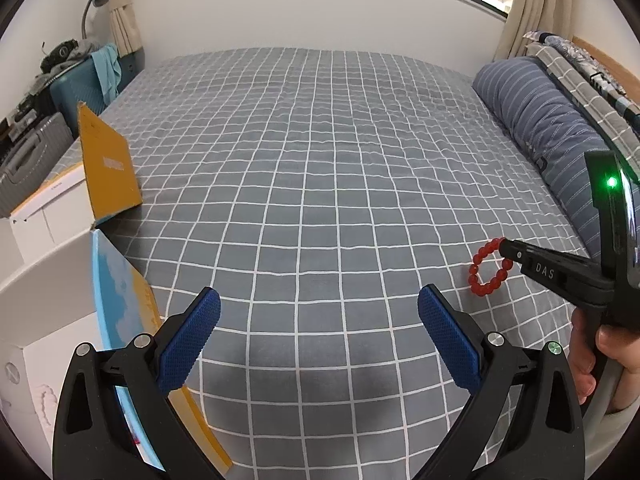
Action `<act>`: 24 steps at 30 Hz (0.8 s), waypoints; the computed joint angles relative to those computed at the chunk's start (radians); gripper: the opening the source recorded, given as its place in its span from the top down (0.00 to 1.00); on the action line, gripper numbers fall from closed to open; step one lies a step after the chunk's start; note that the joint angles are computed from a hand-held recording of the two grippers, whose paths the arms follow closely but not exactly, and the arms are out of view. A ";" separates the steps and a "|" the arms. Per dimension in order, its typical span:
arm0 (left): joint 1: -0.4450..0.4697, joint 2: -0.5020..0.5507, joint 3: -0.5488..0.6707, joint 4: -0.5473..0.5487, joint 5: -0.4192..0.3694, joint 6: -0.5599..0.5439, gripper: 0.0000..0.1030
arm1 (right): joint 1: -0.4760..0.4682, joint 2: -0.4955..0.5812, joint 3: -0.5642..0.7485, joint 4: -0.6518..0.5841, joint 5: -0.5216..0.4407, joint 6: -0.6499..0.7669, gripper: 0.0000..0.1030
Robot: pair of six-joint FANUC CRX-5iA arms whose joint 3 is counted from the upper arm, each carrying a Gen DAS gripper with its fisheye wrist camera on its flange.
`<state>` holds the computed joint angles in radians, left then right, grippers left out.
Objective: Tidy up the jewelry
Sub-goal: 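Carry the red bead bracelet with the right tool into the white box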
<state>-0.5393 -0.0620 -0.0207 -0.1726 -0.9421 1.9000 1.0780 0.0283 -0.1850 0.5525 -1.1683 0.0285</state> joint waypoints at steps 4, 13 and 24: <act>-0.007 -0.017 -0.003 -0.015 -0.009 0.008 0.06 | 0.029 -0.017 -0.012 0.024 -0.016 -0.026 0.87; -0.035 -0.073 -0.027 -0.059 -0.030 0.049 0.06 | 0.131 -0.034 -0.015 0.105 -0.116 -0.089 0.87; -0.092 -0.181 -0.091 -0.124 -0.061 0.104 0.06 | 0.278 -0.042 0.001 0.192 -0.204 -0.166 0.87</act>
<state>-0.6317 -0.2435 -0.1113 -0.2971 -1.0035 2.0037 1.3555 -0.0134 -0.1841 0.7447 -1.3726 -0.1372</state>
